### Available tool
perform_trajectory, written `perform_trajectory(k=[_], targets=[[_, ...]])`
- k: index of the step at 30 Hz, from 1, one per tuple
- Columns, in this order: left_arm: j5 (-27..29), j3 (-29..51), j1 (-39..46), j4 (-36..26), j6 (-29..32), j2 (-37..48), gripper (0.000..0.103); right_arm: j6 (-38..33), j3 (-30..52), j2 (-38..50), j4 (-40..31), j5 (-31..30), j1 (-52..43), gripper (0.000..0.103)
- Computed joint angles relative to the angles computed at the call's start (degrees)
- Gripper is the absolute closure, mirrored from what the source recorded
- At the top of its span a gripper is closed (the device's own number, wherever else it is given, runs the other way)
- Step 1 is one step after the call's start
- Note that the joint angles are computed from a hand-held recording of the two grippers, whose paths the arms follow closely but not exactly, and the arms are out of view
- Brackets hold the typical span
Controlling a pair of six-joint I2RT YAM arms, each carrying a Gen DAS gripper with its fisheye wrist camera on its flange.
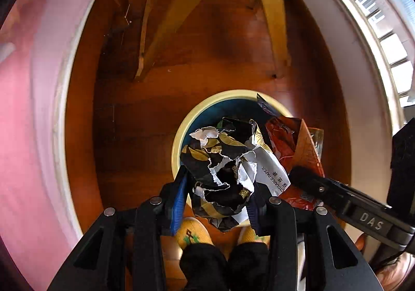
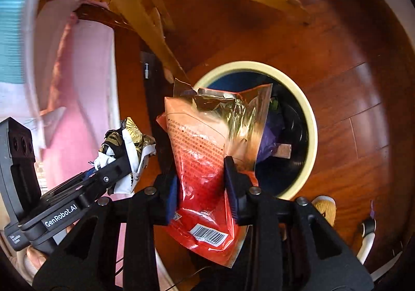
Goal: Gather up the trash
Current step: 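Carry the snack bag and wrapper over the bin and open both tools, then raise both tools back toward the table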
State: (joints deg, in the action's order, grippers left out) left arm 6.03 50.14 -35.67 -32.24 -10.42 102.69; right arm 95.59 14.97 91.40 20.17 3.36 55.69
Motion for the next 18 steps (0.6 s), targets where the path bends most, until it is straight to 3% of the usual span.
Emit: perform_trajectory(k=[3,6,12,18], targets=[[-0.9,-1.2,-1.1,6.3,-0.3,5.1,0.062,-1.7,-1.9,12.9,15.7,-0.3,-1.7,0.071],[-1.9,-1.8,-1.9,11.2,0.1,8.6,0.062,-3.3,-1.9,21.3,24.9,-0.9,-3.3,0.068],[-1.9,-3.3,-1.6,17.5,2.6,11.5,0.053,-4.6,0.4,28.0,27.8,-1.1,-4.4,0.043],[-2.3,-4.1,-0.8,18.5,4.3,12.4,0.030,-5.0,2.1,26.2,21.0,0.4,-2.8,0.041]])
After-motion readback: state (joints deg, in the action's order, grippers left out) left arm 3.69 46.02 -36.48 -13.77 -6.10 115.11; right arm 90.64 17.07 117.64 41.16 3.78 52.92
